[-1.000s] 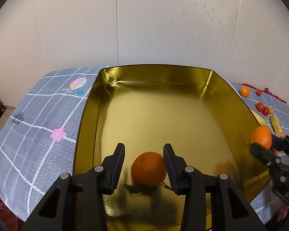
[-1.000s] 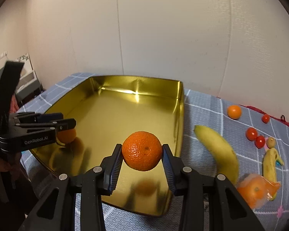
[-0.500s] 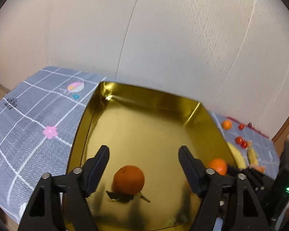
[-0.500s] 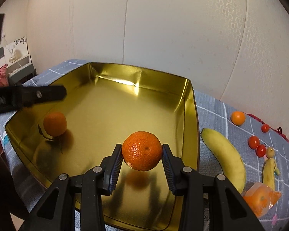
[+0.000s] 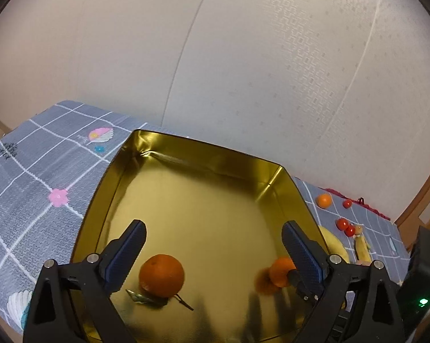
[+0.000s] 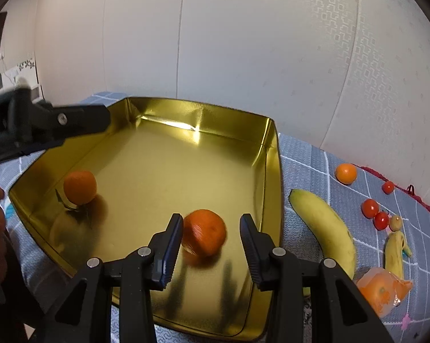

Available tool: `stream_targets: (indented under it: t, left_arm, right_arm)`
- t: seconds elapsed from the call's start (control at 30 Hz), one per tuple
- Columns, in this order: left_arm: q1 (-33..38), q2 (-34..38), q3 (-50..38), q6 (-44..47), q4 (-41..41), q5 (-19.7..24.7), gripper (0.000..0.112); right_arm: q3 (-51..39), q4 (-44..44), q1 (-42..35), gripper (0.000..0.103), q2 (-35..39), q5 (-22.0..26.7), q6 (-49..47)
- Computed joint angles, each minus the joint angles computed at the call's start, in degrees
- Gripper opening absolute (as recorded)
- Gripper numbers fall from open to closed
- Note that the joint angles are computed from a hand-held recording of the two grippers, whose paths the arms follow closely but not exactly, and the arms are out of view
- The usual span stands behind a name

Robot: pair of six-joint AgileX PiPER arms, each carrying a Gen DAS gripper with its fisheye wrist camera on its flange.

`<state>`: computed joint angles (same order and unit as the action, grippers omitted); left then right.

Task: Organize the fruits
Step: 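Lower the mandarin into the gold tray and open the right gripper, then move the right gripper to the yellow banana and grasp its middle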

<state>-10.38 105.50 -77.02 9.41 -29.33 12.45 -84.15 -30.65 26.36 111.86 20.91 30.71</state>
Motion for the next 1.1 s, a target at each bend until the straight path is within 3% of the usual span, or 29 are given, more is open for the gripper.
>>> stream_targets:
  t: [0.13,0.37,0.6,0.9,1.1]
  left_arm:
    - [-1.00,-0.38,0.44,3.23,-2.13,-0.74,0.099]
    - [-2.29,-0.08,0.02,15.38,-13.12,0.40,0.102]
    - [-6.64,-0.06,-0.20,16.90,-9.18,-1.45,0.103]
    - [-10.32,0.91,-1.22,23.58,-11.25,-0.42,0.103]
    - [-12.73,0.44,0.09,39.05,-22.60,0.01,0.103]
  right_arm:
    - [2.76,2.41,-1.13,0.042,-2.45,-3.20,-1.18]
    - [7.34,0.63,-2.81,0.042,-6.23,-6.58,1.12]
    - [11.43,-1.49,-5.46,0.042,-9.77,-7.79,3.74]
    - [14.61,0.90,-9.42,0.042,-12.66,-8.81,3.06]
    - [16.20,0.35,-11.39,0.042,-14.07,-9.23,4.19]
